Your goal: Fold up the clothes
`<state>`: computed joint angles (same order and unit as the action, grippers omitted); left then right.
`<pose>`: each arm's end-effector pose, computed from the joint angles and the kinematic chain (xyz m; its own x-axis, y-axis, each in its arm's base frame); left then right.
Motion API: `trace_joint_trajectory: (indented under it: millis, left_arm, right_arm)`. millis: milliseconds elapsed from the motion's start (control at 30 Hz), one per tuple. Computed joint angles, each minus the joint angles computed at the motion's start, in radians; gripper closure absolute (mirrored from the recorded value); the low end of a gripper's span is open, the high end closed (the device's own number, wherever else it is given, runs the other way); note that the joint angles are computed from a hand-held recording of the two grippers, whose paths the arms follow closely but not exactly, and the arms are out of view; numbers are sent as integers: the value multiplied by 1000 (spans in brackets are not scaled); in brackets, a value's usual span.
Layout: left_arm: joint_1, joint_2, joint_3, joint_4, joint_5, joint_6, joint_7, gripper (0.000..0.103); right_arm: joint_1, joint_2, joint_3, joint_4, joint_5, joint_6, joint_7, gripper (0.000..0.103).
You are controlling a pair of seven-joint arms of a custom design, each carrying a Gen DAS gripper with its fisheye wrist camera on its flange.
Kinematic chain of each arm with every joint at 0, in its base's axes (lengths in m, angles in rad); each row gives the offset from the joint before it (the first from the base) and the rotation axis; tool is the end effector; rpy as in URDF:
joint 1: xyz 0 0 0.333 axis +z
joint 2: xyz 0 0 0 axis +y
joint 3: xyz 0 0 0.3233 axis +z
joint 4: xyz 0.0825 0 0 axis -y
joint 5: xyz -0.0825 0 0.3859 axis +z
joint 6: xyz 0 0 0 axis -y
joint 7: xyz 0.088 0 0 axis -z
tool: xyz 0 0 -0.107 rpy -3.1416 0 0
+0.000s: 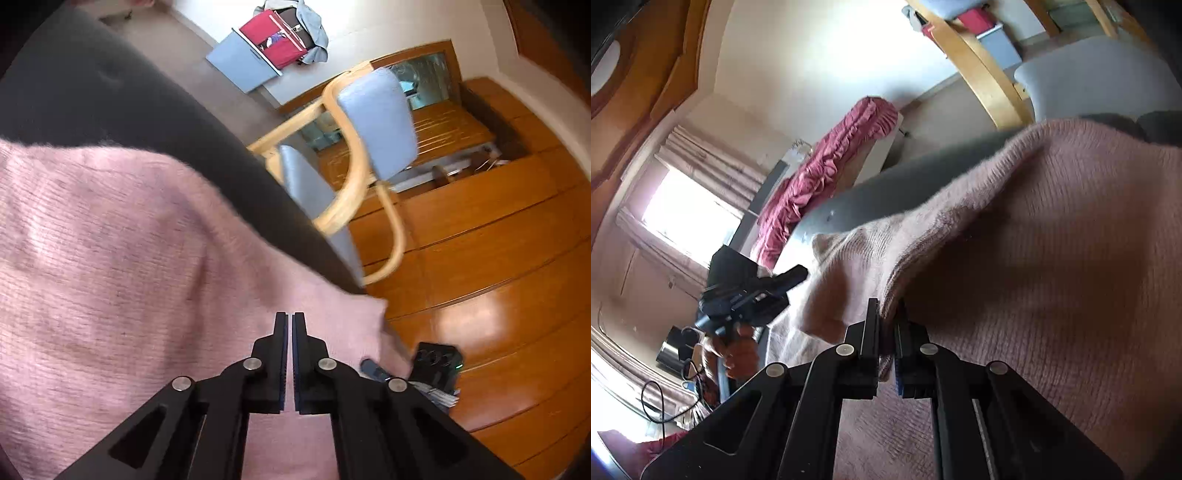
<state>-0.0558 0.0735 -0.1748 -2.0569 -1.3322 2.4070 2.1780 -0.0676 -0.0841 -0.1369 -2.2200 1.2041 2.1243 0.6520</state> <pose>0.5765 -0.1401 0.4404 -0.0915 -0.5900 0.8022 -0.9201 -0.2581 -0.2948 0.5246 -0.0671 0.4414 0.2188 -0.6573 -0.7211 -0.8727 0.1988 -0.4460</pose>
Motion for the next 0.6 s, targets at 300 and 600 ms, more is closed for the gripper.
trace_joint_trajectory:
  millis: [300, 600]
  left_arm:
    - [-9, -2, -11, -43, -186, -30, 79, 47]
    - [-78, 55, -53, 52, 102, 111, -104, 96]
  right_arm:
    - [-9, 43, 6, 20, -10, -17, 25, 96]
    - [11, 14, 24, 0, -44, 10, -29, 93]
